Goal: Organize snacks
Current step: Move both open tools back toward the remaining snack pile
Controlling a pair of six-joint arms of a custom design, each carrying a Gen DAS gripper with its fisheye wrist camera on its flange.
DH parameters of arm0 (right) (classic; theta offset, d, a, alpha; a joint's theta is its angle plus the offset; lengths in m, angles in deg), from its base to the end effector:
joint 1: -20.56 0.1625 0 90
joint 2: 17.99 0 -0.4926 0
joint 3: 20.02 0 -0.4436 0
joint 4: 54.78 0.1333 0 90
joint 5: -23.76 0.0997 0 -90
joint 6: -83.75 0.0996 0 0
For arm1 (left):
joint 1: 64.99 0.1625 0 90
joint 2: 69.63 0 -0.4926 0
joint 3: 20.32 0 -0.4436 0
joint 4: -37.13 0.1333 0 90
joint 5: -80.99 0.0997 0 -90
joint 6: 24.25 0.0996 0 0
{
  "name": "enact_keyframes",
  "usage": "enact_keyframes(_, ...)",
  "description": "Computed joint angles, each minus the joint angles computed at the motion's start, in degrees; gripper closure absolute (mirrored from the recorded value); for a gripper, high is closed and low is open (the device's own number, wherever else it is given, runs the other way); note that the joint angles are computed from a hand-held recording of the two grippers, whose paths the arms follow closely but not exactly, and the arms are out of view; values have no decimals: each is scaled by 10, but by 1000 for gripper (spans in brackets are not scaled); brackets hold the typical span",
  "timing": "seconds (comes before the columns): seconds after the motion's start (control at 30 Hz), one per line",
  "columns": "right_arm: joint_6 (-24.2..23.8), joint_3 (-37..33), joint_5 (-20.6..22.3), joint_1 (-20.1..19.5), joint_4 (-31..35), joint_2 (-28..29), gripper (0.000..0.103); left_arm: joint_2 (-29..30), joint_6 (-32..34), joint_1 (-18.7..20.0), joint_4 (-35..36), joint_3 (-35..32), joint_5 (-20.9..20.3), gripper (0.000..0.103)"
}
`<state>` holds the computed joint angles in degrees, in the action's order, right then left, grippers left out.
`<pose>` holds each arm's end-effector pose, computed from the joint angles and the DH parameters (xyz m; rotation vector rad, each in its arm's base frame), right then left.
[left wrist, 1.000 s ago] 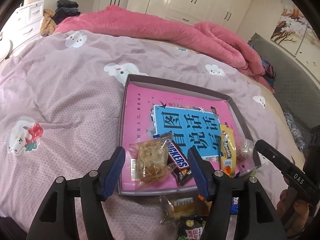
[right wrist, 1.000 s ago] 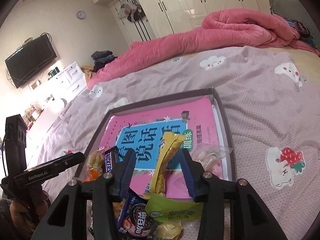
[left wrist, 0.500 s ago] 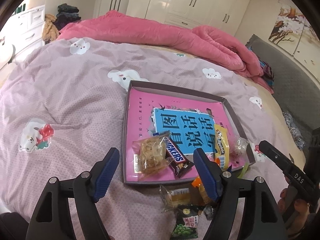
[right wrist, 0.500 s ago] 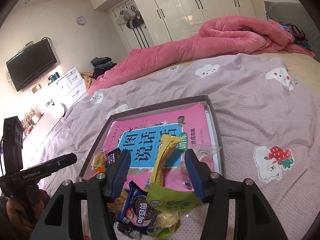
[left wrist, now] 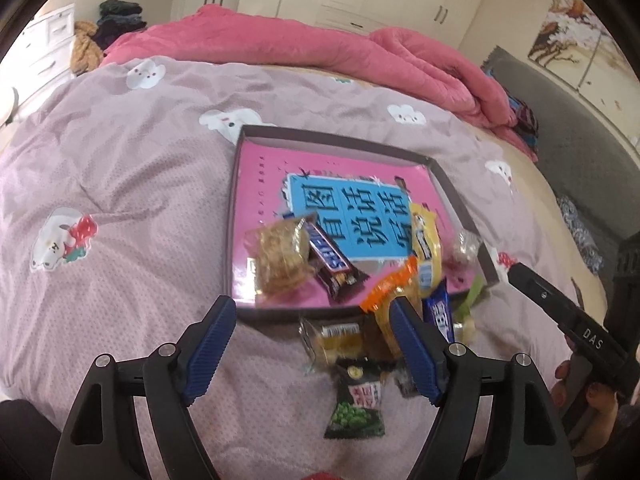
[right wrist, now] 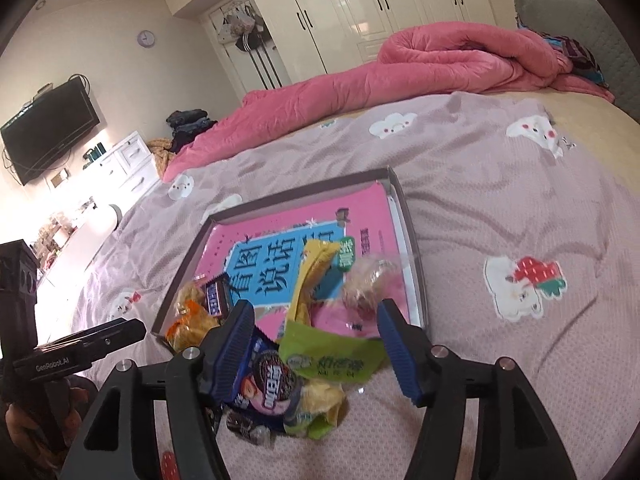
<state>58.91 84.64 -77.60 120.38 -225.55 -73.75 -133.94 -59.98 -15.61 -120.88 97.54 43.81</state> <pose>0.2323 -0.6753 0.2052 0.7527 -2.6774 0.7508 -0.2218 -0.5853 0.2162 -0.0484 2.3899 -0.9702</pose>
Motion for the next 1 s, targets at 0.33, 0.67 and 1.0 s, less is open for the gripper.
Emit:
enact_keyframes(0.33,2,21,-20,2,17,-9,40,-4,-14,-10,29,12,-9,23)
enact_keyframes(0.67,19,24,-55,1,50,-7,40,4,-39,-10,74,12,-36,23)
enact_keyframes(1.0,51,16,-50,-12,91,-2,40,21,-43,-7,94,9,-57,23)
